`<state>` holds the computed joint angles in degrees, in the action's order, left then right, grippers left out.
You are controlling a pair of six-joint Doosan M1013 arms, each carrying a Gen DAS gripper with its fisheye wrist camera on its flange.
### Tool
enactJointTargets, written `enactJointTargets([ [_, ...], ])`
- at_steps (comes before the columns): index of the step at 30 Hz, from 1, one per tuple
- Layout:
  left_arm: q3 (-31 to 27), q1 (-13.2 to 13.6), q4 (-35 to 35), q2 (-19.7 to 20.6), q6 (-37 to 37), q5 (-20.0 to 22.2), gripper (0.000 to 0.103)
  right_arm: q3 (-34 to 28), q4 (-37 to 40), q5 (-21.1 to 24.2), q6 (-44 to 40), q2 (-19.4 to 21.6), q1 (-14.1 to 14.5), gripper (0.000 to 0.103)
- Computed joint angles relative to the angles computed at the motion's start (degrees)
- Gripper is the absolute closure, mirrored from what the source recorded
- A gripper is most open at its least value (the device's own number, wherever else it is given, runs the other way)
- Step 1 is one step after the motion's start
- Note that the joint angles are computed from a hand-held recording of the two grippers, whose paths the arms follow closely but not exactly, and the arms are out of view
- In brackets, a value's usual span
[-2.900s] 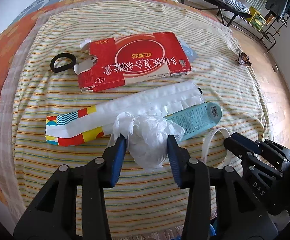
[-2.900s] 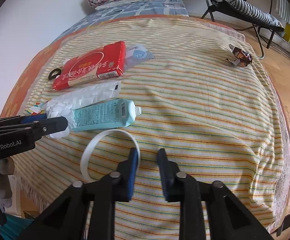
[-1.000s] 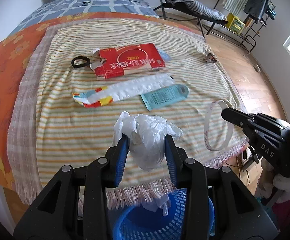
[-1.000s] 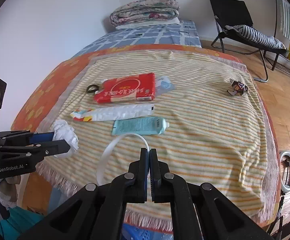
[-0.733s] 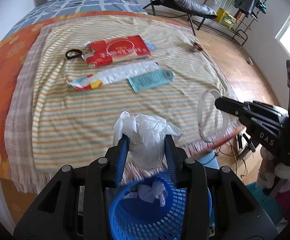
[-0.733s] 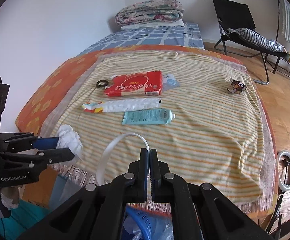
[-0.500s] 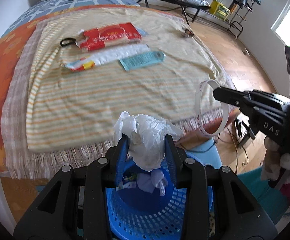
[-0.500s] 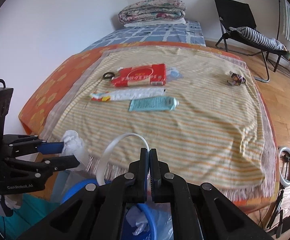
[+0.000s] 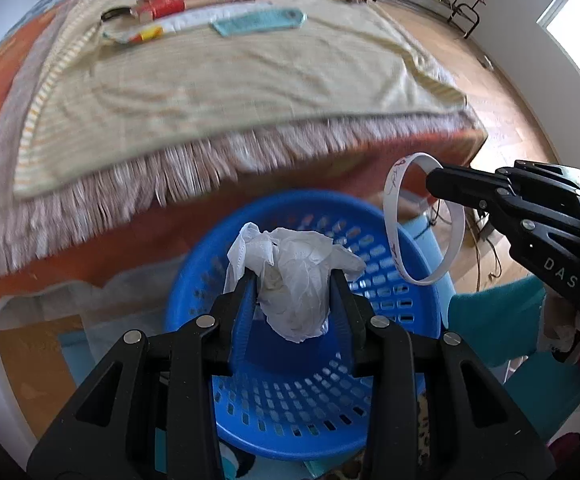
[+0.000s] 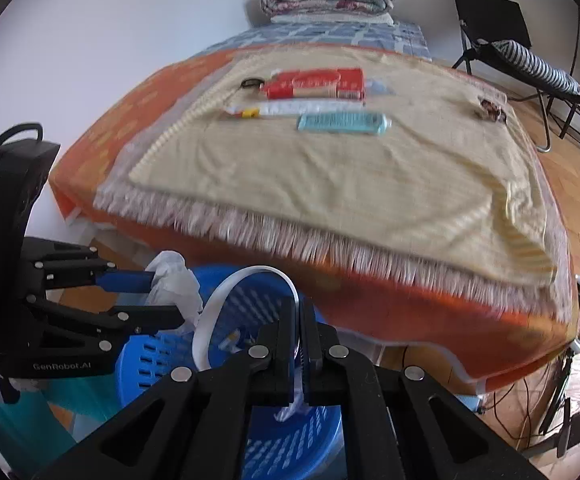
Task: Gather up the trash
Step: 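Carry the white plastic and white band to the basket and release both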
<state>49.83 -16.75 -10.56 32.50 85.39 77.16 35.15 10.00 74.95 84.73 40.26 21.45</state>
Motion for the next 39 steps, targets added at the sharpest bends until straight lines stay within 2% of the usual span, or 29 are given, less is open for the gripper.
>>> enactJointTargets([
  [14, 4.9, -0.7, 0.9, -1.2, -1.2, 1.2, 0.067, 9.0, 1.3, -0.1, -0.2, -3.3, -0.3, 0.103],
  [24, 4.7, -1.0, 1.8, -0.5, -1.8, 2.3, 0.067, 10.1, 2.1, 1.0, -2.2, -3.4, 0.0, 0.097],
  [25, 4.7, -1.0, 2.0, -0.5, -1.8, 2.4, 0.063, 10.1, 2.0, 1.0, -2.2, -3.4, 0.0, 0.096],
  [28, 4.9, -1.0, 2.0, -0.4, -1.8, 2.6, 0.062, 9.9, 1.8, 1.4, -2.1, -3.1, 0.1, 0.094],
  [30, 4.8, -1.0, 2.1, -0.4, -2.1, 3.0, 0.056, 9.9, 2.2, 1.6, -2.0, -3.0, 0.0, 0.088],
  [31, 4.9, -0.9, 2.1, -0.4, -2.3, 3.0, 0.049, 9.9, 2.3, 1.6, -2.0, -3.0, -0.1, 0.082],
  [32, 5.0, -0.8, 2.1, -0.4, -2.4, 2.8, 0.046, 9.9, 2.5, 1.7, -2.1, -3.0, -0.1, 0.08],
  [36, 5.1, -0.7, 2.2, -0.4, -2.5, 2.9, 0.045, 9.8, 2.2, 1.5, -2.0, -3.0, 0.0, 0.071],
  [38, 5.0, -0.7, 2.2, -0.4, -2.7, 3.1, 0.043, 9.9, 2.0, 1.3, -1.7, -3.1, 0.0, 0.055],
  [39, 5.0, -0.7, 2.2, -0.4, -2.7, 3.1, 0.043, 10.0, 1.9, 1.1, -1.5, -3.2, 0.0, 0.05],
])
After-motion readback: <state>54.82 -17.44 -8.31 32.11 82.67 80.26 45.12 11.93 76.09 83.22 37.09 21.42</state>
